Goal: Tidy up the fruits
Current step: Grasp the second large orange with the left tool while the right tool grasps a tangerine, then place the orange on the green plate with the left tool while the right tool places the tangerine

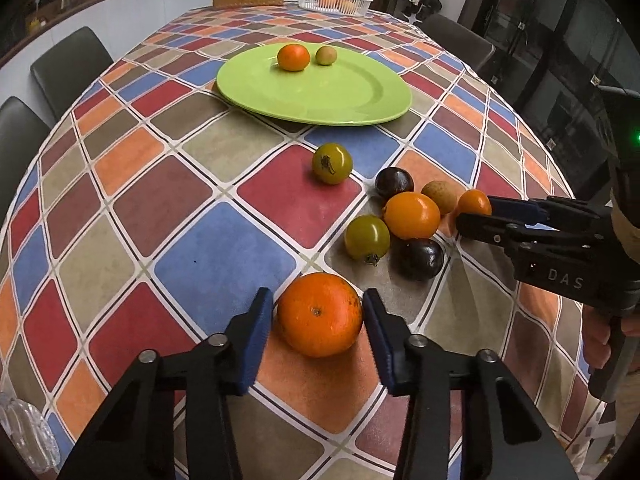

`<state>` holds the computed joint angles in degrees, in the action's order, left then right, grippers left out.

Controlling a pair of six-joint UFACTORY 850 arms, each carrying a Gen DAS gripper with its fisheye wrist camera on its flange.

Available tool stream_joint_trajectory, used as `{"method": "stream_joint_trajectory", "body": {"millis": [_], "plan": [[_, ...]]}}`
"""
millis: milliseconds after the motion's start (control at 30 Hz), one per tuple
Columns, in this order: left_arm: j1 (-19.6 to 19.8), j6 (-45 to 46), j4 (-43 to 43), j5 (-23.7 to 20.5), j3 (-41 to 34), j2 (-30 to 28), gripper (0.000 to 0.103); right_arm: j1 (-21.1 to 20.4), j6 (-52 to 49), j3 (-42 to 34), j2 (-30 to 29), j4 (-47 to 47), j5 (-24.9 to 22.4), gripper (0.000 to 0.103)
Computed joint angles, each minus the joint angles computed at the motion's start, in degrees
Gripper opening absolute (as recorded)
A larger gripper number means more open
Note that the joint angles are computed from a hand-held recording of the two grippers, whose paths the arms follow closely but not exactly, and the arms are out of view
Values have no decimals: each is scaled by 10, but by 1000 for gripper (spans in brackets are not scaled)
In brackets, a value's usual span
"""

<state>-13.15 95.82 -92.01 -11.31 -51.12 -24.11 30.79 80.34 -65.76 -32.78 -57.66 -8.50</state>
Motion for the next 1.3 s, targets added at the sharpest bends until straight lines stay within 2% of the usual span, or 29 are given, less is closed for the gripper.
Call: {"method": "stream_joint_trajectory", "body": {"millis": [100,167,367,533,933,1067,1300], "plan": [[2,-11,8,-7,-3,-3,40,-1,-4,-2,-3,6,2,41],[4,-10,6,-11,-3,-3,40,-1,-3,-3,-4,6,2,37],[4,11,-17,-11,0,0,40,-3,-2,-6,-5,8,1,36],[5,104,-105,-14,15,23,40,1,78,3,6,-73,2,36],[7,251,-239,-44,44,90,40,23,402,46,73,-394,-27,36],[7,275,-259,-53,38,102,40,26,464,50,89,-461,-35,36],[8,282,-265,-63,11,101,39,19,519,39,99,-519,-40,36]]}}
